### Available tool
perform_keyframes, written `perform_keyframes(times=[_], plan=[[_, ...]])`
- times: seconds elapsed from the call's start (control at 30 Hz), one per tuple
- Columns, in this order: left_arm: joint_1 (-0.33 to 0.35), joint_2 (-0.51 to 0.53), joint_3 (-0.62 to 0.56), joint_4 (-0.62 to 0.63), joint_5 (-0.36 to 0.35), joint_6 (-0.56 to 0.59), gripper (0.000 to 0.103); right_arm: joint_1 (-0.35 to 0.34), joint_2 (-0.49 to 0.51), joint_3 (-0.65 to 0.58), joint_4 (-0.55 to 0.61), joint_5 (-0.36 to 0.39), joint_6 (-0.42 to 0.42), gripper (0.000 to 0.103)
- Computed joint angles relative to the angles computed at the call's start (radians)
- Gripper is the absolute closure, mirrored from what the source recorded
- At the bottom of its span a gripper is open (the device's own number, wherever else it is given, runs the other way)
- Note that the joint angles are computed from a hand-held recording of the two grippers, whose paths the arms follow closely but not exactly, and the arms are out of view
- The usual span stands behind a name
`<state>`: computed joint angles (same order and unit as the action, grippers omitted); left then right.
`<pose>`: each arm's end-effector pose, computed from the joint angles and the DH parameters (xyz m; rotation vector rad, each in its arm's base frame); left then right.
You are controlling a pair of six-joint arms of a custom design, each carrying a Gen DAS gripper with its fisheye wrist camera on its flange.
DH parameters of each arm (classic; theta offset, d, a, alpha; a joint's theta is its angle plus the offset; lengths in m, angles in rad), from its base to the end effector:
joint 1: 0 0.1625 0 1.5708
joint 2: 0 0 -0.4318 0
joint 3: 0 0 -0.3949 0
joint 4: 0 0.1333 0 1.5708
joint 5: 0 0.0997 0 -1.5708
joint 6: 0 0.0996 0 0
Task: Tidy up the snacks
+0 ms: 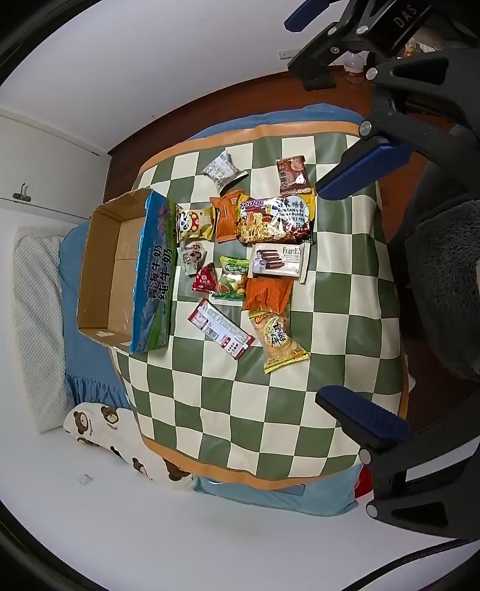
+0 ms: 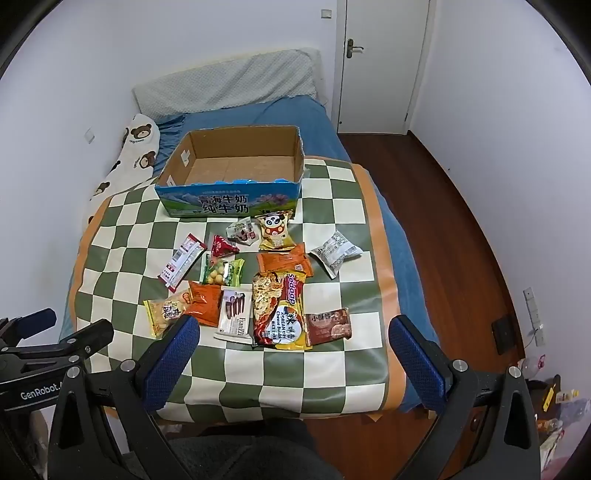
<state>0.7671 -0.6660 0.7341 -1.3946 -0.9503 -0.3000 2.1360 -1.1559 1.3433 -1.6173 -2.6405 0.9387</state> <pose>-0.4509 -0.7003 0.2997 0.7141 2.3828 -0.1579 0.3891 -0.5277 0.4227 -0.3121 -2.1375 0.7622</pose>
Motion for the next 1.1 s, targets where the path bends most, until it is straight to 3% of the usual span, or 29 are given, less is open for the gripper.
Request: perform_keyframes(times=[1.1], plan=[[-0.009,0.016,-0.035,0.008,0.0,0.003,0.0,0.004,0.005,-0.011,0.01,0.004,0.004,0.0]])
